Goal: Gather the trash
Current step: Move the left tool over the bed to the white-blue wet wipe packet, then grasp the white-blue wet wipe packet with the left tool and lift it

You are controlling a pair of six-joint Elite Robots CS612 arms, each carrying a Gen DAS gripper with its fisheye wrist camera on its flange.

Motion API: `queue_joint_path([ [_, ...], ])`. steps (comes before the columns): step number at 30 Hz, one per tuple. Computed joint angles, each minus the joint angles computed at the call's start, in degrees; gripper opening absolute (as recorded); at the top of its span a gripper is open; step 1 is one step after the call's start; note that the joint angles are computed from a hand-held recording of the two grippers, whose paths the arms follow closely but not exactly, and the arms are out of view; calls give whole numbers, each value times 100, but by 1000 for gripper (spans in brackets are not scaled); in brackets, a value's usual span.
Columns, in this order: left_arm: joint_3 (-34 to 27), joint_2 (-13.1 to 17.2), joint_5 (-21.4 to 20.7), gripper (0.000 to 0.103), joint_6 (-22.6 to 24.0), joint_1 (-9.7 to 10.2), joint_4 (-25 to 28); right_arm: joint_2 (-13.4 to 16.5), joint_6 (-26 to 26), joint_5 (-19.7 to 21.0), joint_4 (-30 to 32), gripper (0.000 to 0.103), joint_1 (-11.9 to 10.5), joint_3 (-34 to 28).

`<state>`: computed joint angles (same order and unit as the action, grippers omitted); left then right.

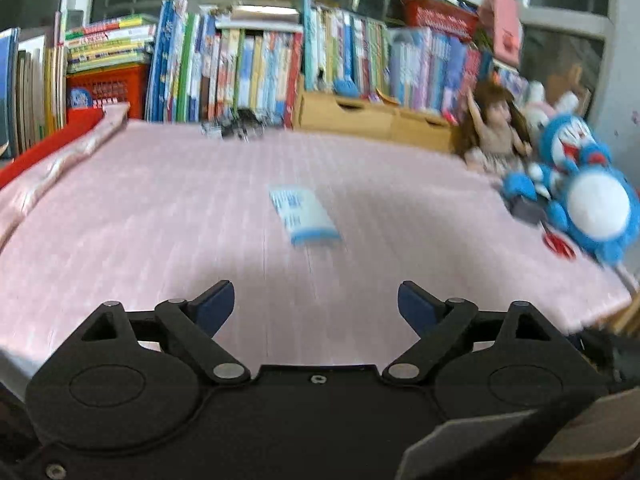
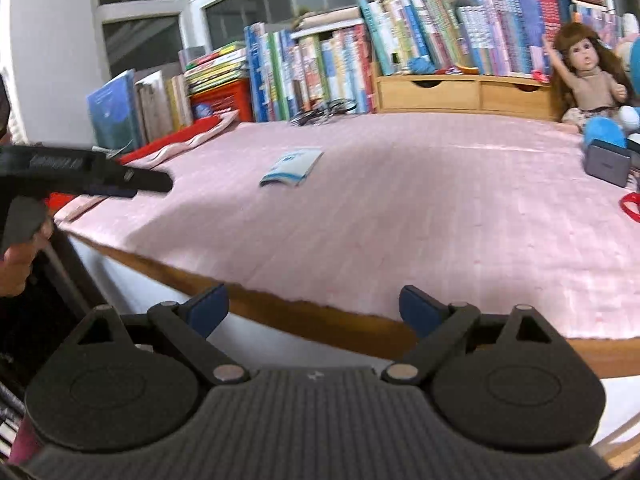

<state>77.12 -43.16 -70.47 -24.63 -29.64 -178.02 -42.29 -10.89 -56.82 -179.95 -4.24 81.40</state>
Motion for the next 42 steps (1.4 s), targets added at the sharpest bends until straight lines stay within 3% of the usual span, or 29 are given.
queue_joint_path([
  [3, -574, 330, 192, 91, 108, 66, 77, 39, 95, -84, -154, 97, 35, -11],
  [8, -1889, 1034, 533, 91, -7, 132, 970, 92, 106, -125, -464, 97, 88, 1],
  [12, -2770, 1485, 290, 91, -388, 241, 1819, 194, 187, -229, -717, 97, 134, -123],
  [17, -3521, 1892, 177, 88, -512, 316, 2631, 316, 407, -315, -770, 97, 154, -319],
  [19, -3598, 1956, 54, 68, -528, 332, 2713, 344, 461, -317, -762, 97, 154, -359],
  [20, -3585, 1979, 229, 57, -441, 310, 2582, 351, 471, -323, -762, 97, 155, -368],
  [21, -3530, 1961, 327, 29, -426, 294, 2527, 357, 489, -327, -766, 97, 153, -374],
  [25, -3115, 1766, 134, 2, -632, 324, 2152, 378, 612, -354, -797, 97, 137, -381],
  [30, -2590, 1488, -259, 3, -428, 345, 1760, 407, 753, -391, -708, 97, 123, -423],
  [32, -2613, 1513, -326, 14, -380, 350, 1573, 407, 787, -404, -690, 97, 125, -421],
  [33, -2666, 1541, -272, 41, -411, 340, 1547, 407, 789, -421, -697, 97, 125, -420],
  [34, -2770, 1598, -193, 79, -438, 331, 1559, 408, 790, -457, -712, 97, 128, -417],
  [35, -2929, 1694, -64, 93, -396, 315, 1565, 403, 785, -486, -721, 97, 129, -406],
  [36, -3076, 1780, 123, 98, -348, 292, 1638, 397, 777, -523, -723, 97, 130, -400],
  [38, -3521, 1951, 401, 88, -286, 255, 2395, 385, 773, -563, -734, 97, 123, -389],
  [39, -3723, 2029, 353, 73, -236, 261, 2728, 378, 778, -587, -750, 97, 120, -375],
  [40, -3817, 2080, 392, 65, -157, 250, 2822, 373, 788, -620, -765, 97, 115, -365],
  [41, -3802, 2102, 567, 50, -6, 213, 2675, 369, 800, -641, -773, 97, 112, -358],
  [42, -3752, 2097, 522, 41, 43, 209, 2530, 368, 828, -656, -787, 97, 106, -353],
])
